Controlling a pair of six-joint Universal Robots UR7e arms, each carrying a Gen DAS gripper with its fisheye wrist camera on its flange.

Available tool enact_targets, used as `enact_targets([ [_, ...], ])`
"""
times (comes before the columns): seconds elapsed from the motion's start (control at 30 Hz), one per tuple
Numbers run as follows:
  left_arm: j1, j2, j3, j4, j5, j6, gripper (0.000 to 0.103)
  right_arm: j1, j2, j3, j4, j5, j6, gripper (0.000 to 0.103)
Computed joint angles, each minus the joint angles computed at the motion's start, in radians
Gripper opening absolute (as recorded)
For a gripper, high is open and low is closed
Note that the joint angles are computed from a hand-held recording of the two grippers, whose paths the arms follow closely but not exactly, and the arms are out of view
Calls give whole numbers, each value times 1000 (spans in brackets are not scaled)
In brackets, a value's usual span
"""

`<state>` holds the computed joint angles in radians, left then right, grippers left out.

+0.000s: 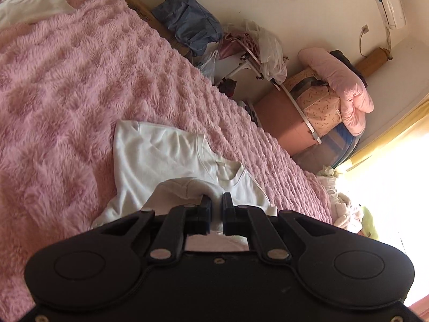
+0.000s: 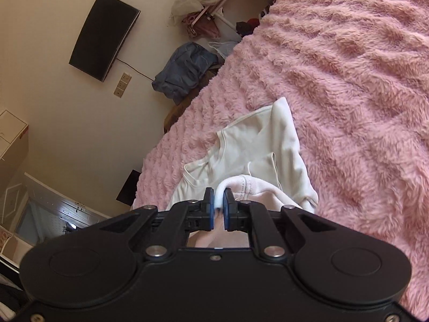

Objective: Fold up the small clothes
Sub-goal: 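Lift the hem with both grippers and fold it over toward the collar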

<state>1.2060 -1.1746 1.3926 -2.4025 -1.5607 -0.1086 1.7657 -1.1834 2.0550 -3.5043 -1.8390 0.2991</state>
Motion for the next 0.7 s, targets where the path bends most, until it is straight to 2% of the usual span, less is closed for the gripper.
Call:
enact_targets([
  [0.13,21,140,-174,35,-5,18,5,-34,92,-147,13,38,-11,8],
  [0.3,49,308,-412,117,9,9,5,-62,203,-327,69,49,-16,8],
  [0.53,92,505,-684,249,54,-25,5,-87,336,-530,163,12,-13,8],
  [0.6,97,546,-731,267,84,-21,5,-93,367,-575,182,-9,-2,8],
  [0.7,110,606,-811,299,87,-32,5,-102,402,-627,214,-40,10,8],
])
